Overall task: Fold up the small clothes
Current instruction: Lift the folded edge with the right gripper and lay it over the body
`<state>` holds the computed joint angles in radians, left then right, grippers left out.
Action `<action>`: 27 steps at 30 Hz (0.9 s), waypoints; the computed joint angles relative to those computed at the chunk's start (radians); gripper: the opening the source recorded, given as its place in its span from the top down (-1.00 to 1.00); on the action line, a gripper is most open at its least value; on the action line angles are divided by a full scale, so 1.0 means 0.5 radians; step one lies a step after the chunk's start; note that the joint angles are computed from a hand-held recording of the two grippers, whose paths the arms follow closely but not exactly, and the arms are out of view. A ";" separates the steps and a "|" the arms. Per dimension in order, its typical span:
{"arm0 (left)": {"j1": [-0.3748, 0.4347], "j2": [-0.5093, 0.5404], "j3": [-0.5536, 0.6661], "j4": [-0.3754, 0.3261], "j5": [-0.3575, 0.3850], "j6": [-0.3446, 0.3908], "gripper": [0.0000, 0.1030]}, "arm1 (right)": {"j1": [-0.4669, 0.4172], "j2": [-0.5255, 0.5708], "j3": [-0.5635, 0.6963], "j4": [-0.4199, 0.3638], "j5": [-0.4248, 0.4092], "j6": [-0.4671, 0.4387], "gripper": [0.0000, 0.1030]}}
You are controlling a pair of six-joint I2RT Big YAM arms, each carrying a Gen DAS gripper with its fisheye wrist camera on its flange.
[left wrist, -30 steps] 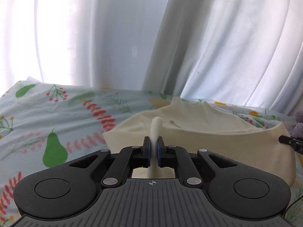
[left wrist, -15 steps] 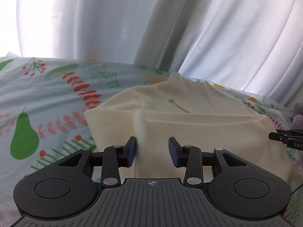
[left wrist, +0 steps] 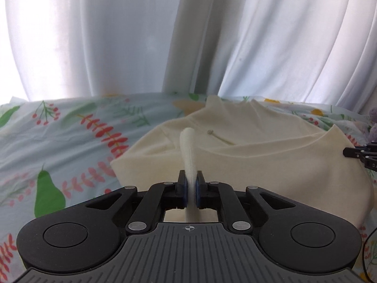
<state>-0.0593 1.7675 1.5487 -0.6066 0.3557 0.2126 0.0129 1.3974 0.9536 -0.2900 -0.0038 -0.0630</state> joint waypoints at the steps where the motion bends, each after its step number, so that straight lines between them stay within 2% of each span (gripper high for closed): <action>1: -0.001 -0.003 0.020 0.015 0.011 -0.015 0.83 | -0.002 -0.015 0.007 0.012 -0.008 -0.005 0.90; 3: -0.014 0.012 0.080 0.057 0.007 -0.037 0.83 | -0.006 -0.020 0.040 0.036 -0.001 -0.013 0.90; 8: -0.081 0.098 0.217 0.193 -0.173 -0.053 0.83 | -0.011 0.073 0.175 0.081 0.098 -0.005 0.90; 12: -0.131 0.220 0.365 0.232 -0.298 -0.045 0.83 | -0.034 0.209 0.346 0.036 0.136 0.051 0.90; 17: -0.155 0.399 0.588 0.138 -0.369 -0.146 0.83 | -0.046 0.360 0.515 -0.020 0.194 0.073 0.90; 27: -0.193 0.572 0.692 0.097 -0.568 -0.196 0.83 | -0.044 0.532 0.671 -0.111 0.241 0.106 0.90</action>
